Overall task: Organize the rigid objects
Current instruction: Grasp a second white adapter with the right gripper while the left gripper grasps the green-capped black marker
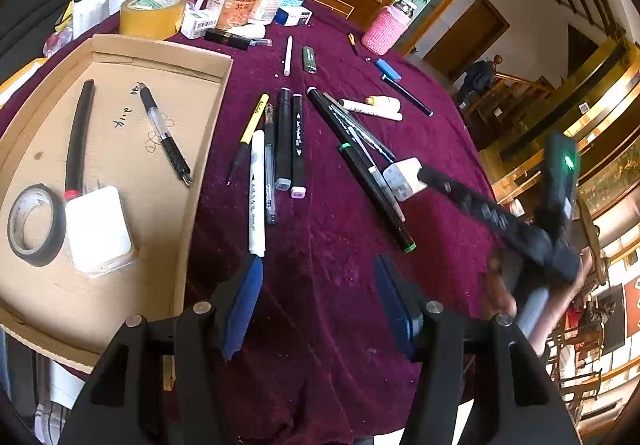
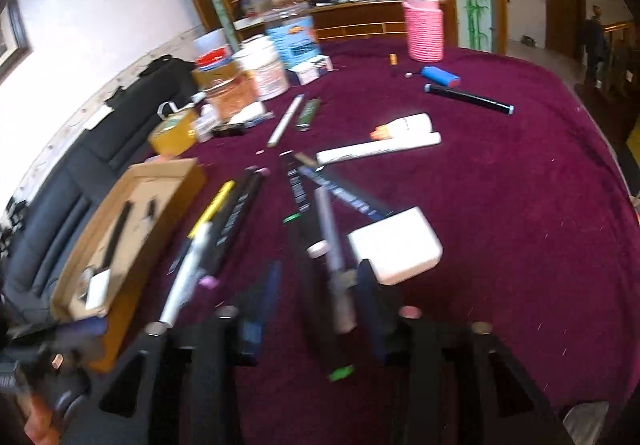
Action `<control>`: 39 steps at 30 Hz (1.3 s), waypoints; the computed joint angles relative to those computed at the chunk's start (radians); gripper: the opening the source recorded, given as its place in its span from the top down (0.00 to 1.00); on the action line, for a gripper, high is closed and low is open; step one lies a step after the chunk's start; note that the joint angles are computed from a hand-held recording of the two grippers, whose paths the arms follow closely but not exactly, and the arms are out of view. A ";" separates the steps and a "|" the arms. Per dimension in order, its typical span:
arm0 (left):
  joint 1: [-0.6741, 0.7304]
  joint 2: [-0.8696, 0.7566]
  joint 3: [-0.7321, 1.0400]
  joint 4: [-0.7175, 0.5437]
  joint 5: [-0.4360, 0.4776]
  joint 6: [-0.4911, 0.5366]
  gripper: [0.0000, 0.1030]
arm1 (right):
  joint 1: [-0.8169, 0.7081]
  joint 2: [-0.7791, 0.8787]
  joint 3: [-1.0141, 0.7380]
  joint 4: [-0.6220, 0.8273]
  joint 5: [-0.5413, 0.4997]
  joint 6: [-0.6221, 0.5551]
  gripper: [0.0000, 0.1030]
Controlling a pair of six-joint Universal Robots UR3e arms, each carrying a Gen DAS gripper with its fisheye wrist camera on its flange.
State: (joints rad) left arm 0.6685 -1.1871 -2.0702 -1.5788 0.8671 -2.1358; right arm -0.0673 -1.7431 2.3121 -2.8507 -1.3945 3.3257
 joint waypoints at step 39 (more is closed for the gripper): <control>-0.839 -0.562 0.135 0.901 0.439 -0.723 0.44 | -0.336 0.072 0.029 0.100 0.235 -0.050 0.38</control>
